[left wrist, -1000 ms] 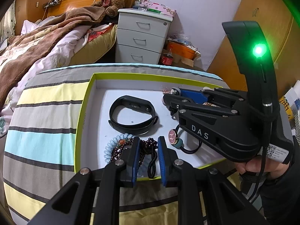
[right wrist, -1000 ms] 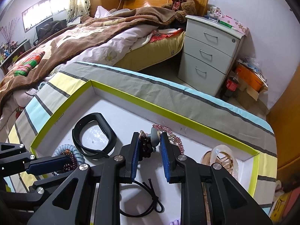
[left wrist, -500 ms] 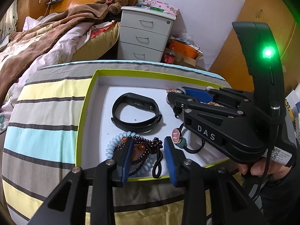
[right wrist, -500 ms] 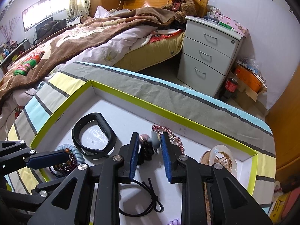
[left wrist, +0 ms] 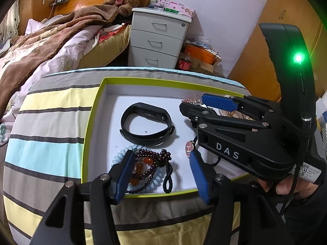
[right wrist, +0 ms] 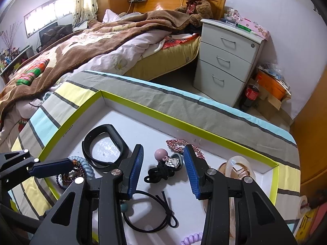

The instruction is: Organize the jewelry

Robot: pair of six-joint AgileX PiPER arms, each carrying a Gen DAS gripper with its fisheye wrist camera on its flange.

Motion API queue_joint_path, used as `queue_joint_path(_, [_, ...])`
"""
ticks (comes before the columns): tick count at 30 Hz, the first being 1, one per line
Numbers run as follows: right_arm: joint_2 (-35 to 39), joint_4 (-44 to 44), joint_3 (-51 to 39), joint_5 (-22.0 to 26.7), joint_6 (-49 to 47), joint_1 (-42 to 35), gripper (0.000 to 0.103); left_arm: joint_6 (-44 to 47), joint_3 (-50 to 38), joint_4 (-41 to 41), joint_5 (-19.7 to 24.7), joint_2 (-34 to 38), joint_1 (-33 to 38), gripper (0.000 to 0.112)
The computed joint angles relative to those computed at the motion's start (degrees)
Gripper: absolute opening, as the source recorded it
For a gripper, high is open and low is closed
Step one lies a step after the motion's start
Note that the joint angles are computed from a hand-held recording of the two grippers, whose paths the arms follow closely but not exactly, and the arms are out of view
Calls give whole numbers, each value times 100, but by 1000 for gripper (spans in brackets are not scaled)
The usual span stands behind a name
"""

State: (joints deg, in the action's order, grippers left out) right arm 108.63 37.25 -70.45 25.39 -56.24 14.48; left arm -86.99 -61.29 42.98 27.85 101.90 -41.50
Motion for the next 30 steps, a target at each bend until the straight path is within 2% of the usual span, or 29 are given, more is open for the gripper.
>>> queue_joint_path(5, [-132, 189, 121, -8, -136, -81, 43, -93, -62, 58, 197, -14, -71, 69])
queue_joint_path(8, [-217, 316, 184, 35, -211, -153, 57, -209, -118, 129, 444, -24, -156, 71])
queue_joint_path(16, [-571, 347, 492, -118, -25, -282, 57, -369, -243, 179, 1023, -61, -370, 76])
queue_joint_path(22, [-1133, 695, 1037, -365, -198, -424, 57, -719, -253, 418, 1500, -184, -614, 78])
queue_joint_path(30, [-2180, 1810, 2056, -385, -1023, -805, 57, -1277, -245, 809, 2373, -436, -1219, 78])
